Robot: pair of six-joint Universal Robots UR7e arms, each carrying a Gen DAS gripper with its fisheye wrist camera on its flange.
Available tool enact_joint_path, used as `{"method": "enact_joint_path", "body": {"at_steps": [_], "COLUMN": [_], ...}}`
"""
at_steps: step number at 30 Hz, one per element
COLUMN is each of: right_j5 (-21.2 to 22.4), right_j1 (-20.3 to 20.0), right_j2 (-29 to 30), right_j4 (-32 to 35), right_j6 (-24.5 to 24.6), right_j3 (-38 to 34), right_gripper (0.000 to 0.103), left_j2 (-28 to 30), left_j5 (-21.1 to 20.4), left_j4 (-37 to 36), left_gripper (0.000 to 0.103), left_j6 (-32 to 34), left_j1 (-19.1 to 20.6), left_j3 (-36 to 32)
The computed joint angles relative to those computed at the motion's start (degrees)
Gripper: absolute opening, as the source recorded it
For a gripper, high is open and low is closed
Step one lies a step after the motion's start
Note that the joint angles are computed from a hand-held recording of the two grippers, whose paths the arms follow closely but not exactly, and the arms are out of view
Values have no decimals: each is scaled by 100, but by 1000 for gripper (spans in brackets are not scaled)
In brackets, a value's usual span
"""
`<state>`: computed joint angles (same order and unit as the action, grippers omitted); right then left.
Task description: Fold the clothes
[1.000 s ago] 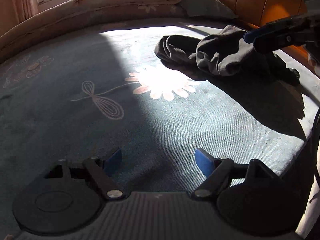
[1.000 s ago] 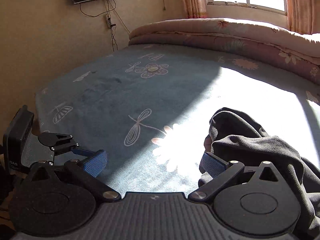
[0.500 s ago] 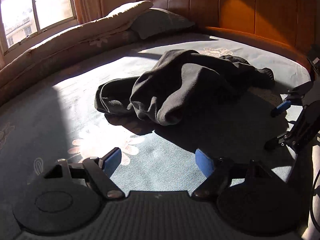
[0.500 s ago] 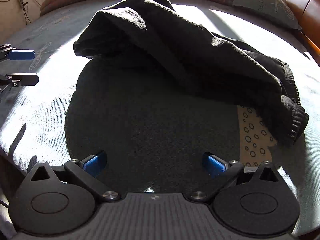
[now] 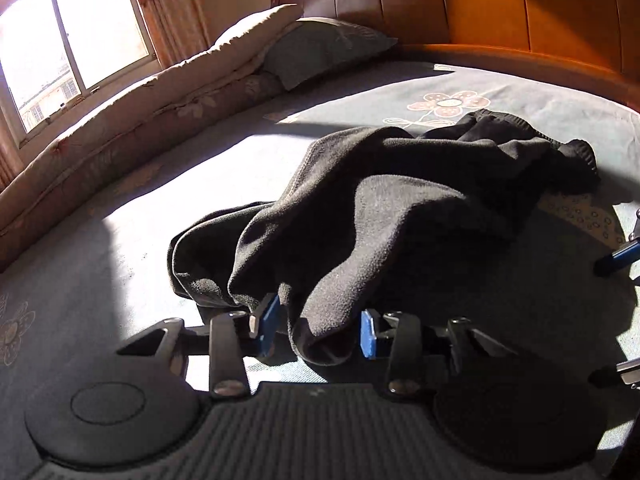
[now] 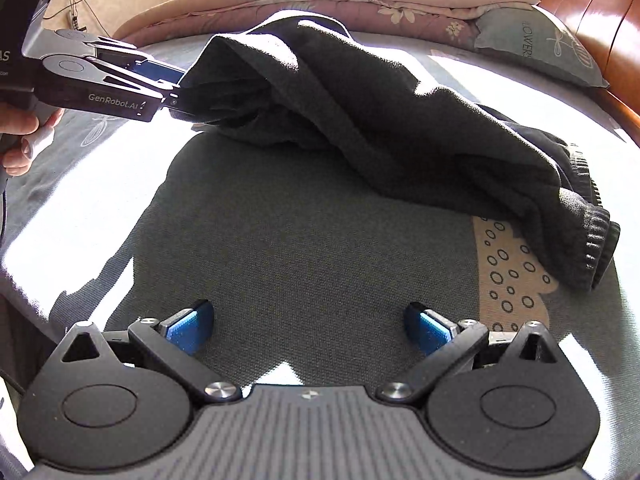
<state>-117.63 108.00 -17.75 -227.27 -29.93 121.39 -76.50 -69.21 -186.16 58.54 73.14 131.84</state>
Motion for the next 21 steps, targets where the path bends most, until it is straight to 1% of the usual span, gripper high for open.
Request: {"method": "enact_joint_path", "body": {"at_steps": [2, 4, 7, 9, 11, 12, 13, 17, 19, 21], "right_j5": [67, 126, 217, 239, 272, 314, 313, 107, 128, 251], "right_j1": [-49, -71, -109, -138, -208, -260, -295, -537, -687, -821], "right_j2": [-21, -50, -190, -313, -423, -479, -518, -631, -697, -750], "right_j4": [-79, -76, 94, 218, 134, 90, 74, 109, 240, 315], "right_j6": [-108, -142, -32, 165, 293, 265, 212, -388, -552, -637], "right_j3": [76, 124, 196, 212, 208, 200, 165, -192, -386, -605], "right_gripper": [103, 103, 103, 103, 103, 103, 103, 103, 103, 103], "left_j2": [137, 331, 703, 1021, 1364, 1505, 1659, 2207, 2437, 2653], "left_j5": [46, 128, 223, 291, 343, 344, 364, 512, 572, 662], "left_j4": [28, -82, -178, -318, -361, -390, -387, -265, -182, -186], "left_gripper": [39, 40, 41, 42, 42, 43, 45, 45, 45, 45], "left_j6": [-157, -34, 234, 433, 553, 590, 617, 592, 578, 634], "left_j1": [-8, -69, -170, -235, -282, -292, -298, -276, -251, -231], "left_j3": [-276, -527, -951, -1228, -1553, -1676, -1818, -2322, -2528, -2707]}}
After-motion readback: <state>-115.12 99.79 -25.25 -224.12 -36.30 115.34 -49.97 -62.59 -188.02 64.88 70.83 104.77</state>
